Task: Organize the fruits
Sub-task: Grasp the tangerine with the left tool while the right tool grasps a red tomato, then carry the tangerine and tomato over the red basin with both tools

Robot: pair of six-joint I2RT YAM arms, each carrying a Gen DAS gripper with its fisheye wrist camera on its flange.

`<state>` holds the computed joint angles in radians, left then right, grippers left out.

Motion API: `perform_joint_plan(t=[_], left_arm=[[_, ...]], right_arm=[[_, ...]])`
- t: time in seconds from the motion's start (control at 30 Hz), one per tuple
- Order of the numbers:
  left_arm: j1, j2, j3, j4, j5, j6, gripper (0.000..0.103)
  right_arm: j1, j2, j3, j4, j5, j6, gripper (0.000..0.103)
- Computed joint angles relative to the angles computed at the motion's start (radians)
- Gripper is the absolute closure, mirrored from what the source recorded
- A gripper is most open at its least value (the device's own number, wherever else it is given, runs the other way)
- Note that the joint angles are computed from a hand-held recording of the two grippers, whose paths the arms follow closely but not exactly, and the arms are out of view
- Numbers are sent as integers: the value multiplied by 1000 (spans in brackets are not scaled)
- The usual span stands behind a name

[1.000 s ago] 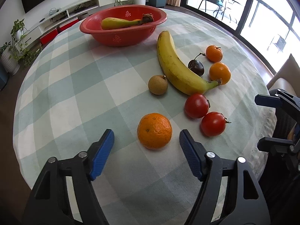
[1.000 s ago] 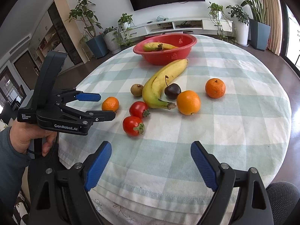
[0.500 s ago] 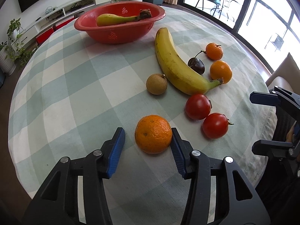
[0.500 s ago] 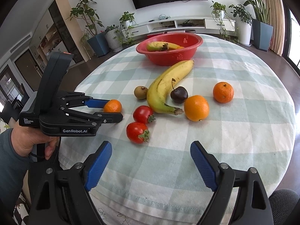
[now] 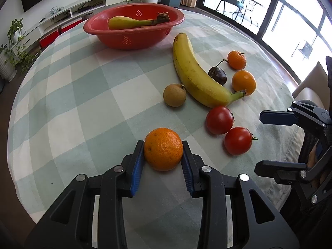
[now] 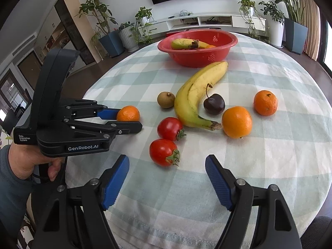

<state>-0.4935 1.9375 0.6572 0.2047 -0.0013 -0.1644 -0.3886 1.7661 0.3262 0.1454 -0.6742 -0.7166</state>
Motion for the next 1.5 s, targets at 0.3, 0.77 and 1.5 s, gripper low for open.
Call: perform_joint_plan(t=[0.3,0.77,1.5], left_arm=[[18,-130,-133,86,24,-79,71],[-7,-151,-229,184,38,-152,71],[-4,-193,-215,172,60,-169,71]], right_arm=[[82,50,20,63,42,69,35],[215,87,-20,243,159,119,65],[-7,-46,24,-67,1,-47,67]])
